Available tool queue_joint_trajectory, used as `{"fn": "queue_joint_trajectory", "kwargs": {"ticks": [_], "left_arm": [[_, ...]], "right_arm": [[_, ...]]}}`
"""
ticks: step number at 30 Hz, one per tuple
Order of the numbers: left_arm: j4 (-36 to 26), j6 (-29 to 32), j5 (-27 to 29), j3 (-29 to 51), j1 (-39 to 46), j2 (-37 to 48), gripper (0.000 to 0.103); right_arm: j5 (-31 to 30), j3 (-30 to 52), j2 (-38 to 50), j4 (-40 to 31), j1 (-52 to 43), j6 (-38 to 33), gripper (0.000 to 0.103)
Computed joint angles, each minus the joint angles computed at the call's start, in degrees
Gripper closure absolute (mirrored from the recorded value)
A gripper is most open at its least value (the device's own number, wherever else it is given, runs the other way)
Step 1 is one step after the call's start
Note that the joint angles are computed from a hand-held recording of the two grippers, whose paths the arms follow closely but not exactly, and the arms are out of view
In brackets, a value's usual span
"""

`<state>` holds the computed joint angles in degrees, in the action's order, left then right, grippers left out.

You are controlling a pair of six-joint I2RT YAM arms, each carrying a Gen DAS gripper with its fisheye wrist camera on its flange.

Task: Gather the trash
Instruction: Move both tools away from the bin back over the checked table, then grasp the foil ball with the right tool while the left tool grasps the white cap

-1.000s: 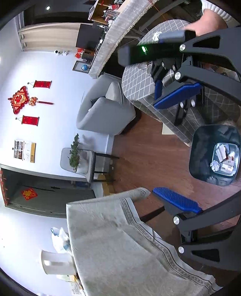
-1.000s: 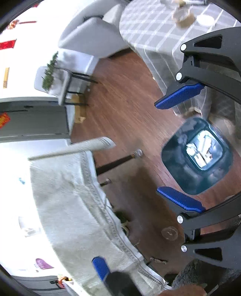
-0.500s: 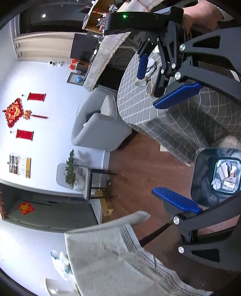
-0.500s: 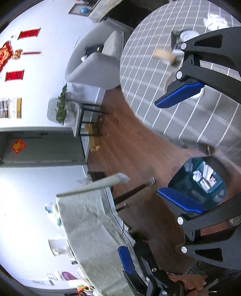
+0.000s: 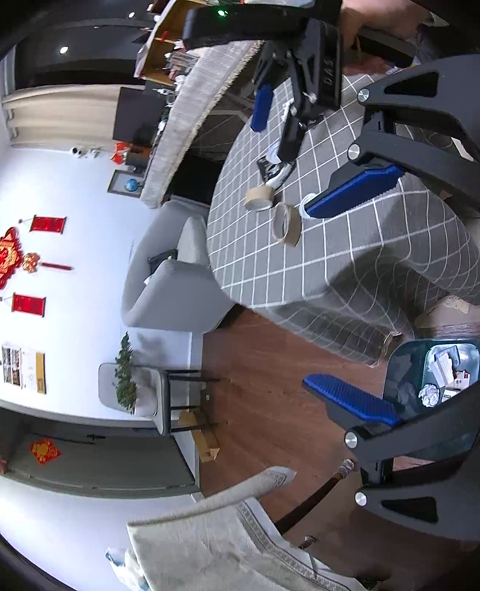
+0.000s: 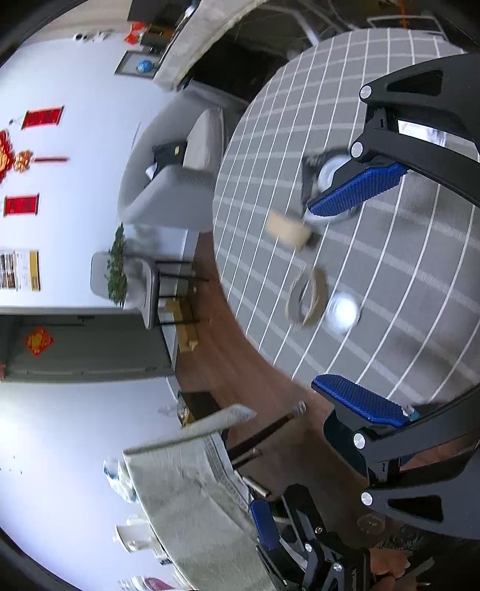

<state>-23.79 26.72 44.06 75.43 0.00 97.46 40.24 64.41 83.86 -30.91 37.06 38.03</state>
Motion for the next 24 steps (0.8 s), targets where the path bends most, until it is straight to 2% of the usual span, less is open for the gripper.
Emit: {"fn": "queue_joint_trajectory", "kwargs": {"ticks": [6, 12, 19, 24], "left_arm": [[-0.8, -0.9, -1.7, -0.6, -4.0, 1.2, 0.018], [1.7, -2.4, -4.5, -3.6, -8.8, 0.8, 0.025], [5.0, -4.3, -8.1, -6.3, -14.4, 0.6, 0.029], [6.8, -5.6, -12.0, -6.5, -17.8, 2.0, 0.036]], "right_arm": [[0.8, -5.7, -6.5, -2.0, -1.6, 2.2, 0.012], [-0.7, -9.8, -10.4, -5.1, -3.9, 4.4, 0.01], [-2.9, -14.3, -14.1, -6.1, -6.7, 4.7, 0.01], [-4.1, -17.2, -17.8, -6.1, -7.9, 4.8, 0.009]]}}
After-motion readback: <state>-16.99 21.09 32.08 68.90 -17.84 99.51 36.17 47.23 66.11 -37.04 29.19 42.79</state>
